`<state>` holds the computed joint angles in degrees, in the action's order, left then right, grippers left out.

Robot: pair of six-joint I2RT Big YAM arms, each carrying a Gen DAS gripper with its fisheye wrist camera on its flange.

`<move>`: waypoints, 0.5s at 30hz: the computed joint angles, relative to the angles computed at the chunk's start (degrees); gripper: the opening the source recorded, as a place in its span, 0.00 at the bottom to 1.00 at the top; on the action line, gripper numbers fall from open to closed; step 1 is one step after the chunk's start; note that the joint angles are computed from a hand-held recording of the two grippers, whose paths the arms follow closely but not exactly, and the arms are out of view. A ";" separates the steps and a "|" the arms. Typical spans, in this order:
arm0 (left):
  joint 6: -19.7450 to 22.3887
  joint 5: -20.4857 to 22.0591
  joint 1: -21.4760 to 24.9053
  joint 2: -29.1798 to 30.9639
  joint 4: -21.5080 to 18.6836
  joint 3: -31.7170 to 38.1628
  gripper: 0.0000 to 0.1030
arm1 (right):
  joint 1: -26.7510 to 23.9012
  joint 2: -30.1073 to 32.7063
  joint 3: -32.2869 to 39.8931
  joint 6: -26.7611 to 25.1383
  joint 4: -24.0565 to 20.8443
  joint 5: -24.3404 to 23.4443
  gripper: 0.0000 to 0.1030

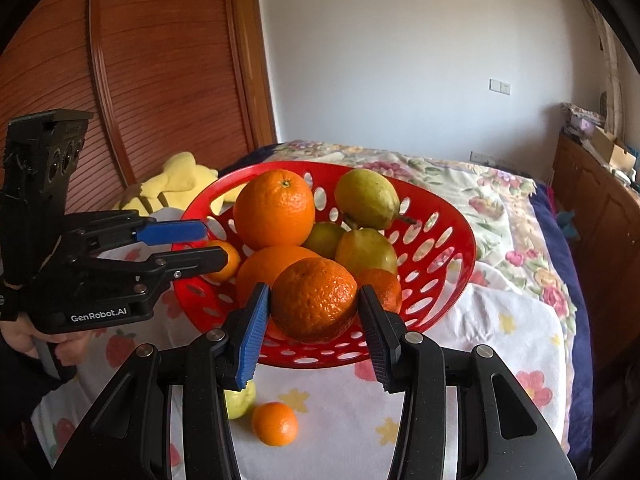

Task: Organize fruits
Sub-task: 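Open the left tool to drop the small orange while the right tool releases the tangerine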

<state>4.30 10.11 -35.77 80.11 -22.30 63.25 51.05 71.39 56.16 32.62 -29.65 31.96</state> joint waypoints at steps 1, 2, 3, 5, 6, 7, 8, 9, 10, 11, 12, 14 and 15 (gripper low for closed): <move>0.10 0.09 0.11 -0.03 -0.04 -0.01 0.38 | 0.06 0.10 0.07 -0.06 -0.02 0.18 0.44; 0.15 0.09 0.18 -0.06 -0.01 -0.06 0.38 | 0.10 0.15 0.12 -0.08 -0.08 0.30 0.44; 0.15 0.08 0.20 -0.07 0.01 -0.08 0.38 | 0.04 0.18 0.08 -0.16 0.01 0.29 0.44; 0.17 0.08 0.13 -0.09 0.01 -0.10 0.39 | 0.07 0.17 0.06 -0.10 0.07 0.29 0.44; 0.17 0.03 0.12 -0.10 0.05 -0.12 0.39 | 0.10 0.18 0.07 -0.08 0.08 0.33 0.45; 0.23 -0.04 0.16 -0.10 0.12 -0.15 0.39 | 0.15 0.22 0.12 -0.10 0.02 0.40 0.45; 0.40 -0.09 0.25 0.00 0.18 -0.09 0.39 | 0.02 0.14 0.05 -0.16 0.09 0.30 0.45; 0.55 -0.27 0.22 -0.02 0.29 -0.16 0.39 | 0.04 0.16 0.05 -0.14 0.12 0.34 0.45; 0.64 -0.32 0.26 0.00 0.26 -0.08 0.39 | 0.07 0.18 0.05 -0.17 0.13 0.39 0.45; 0.67 -0.35 0.28 0.05 0.23 0.03 0.39 | 0.04 0.12 0.04 -0.22 0.09 0.33 0.45; 0.69 -0.28 0.35 0.08 0.24 0.05 0.39 | 0.03 0.09 0.03 -0.24 0.07 0.36 0.45; 0.70 -0.34 0.32 0.07 0.25 0.03 0.39 | 0.03 0.09 0.03 -0.24 0.07 0.36 0.45; 0.72 -0.35 0.33 0.08 0.29 0.03 0.39 | 0.04 0.09 0.02 -0.20 0.08 0.34 0.45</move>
<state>5.02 9.76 -35.44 80.19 -22.01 63.28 51.10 71.47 56.17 32.42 -29.57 32.30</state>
